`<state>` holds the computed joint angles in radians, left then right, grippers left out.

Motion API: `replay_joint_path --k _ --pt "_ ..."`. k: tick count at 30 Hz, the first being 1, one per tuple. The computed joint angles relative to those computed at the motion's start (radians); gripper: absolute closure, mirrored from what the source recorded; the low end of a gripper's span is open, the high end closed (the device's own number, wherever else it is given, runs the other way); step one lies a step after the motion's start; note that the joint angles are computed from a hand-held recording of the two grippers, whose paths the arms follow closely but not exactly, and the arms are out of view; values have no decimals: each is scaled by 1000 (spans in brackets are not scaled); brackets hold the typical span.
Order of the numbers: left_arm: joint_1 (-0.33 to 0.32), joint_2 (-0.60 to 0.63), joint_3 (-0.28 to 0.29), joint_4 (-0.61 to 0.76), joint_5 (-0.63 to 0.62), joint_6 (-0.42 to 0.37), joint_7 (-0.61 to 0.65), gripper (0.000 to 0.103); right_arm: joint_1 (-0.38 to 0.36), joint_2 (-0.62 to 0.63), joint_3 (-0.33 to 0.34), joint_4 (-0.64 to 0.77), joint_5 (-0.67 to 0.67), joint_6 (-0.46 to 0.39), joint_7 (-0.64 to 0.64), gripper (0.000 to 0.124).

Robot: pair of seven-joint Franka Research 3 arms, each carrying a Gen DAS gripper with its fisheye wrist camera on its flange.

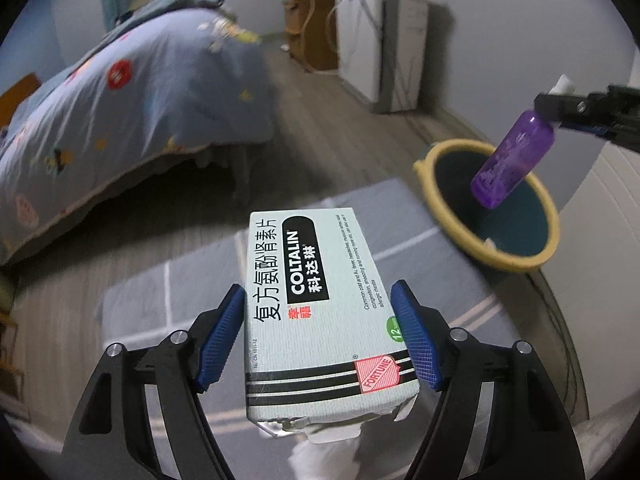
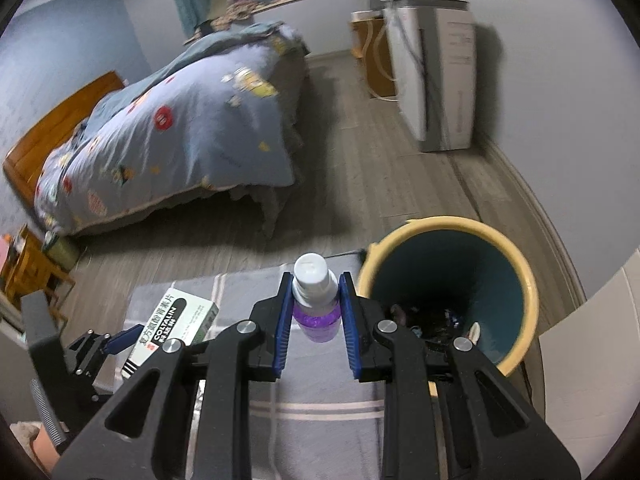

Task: Collect trash
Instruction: 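Carry the purple spray bottle and white medicine box with both tools over the bin, then open both tools to drop the spray bottle and medicine box into the bin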

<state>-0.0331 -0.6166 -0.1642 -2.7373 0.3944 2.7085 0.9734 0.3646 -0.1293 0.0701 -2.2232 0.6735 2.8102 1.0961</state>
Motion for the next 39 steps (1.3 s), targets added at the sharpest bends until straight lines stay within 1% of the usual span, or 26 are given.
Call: replay_joint_path --k 2,5,7,8,9,13,16,20,25,30,33,35,39 --pt "-17 42 5 38 -3 33 20 28 -14 9 -12 8 3 -1 10 101" --pt "-70 111 33 91 -40 96 82 28 -39 31 -28 24 8 -3 21 101" --pt "-86 163 32 132 -57 106 114 28 -61 50 -31 37 -13 -1 51 101" --pt "-115 199 50 156 -88 118 148 28 -73 62 -35 44 -22 -2 65 101" --pt "-127 226 51 176 -106 125 165 28 -84 72 -37 50 -35 -1 81 101" --pt "-108 329 5 260 -87 139 178 28 -122 111 -40 62 -106 16 160 101" --pt "-111 409 -12 321 -76 148 190 28 -148 142 -48 68 -174 21 236 101" --pt "-120 492 -22 379 -69 157 207 28 -171 180 -55 84 -228 -2 311 101" --pt "-132 578 -34 440 -54 155 194 28 -190 211 -60 91 -274 -27 359 101" --pt "-146 651 -38 494 -44 146 181 28 -203 245 -60 115 -283 -68 390 101" --pt "-149 679 -37 513 -58 133 184 28 -210 253 -51 124 -250 -79 367 101" --pt "-150 687 -32 517 -51 129 170 27 -208 249 -47 121 -247 -74 359 101" --pt "-146 681 -27 505 -49 155 159 27 -209 250 -41 128 -217 -75 335 100"
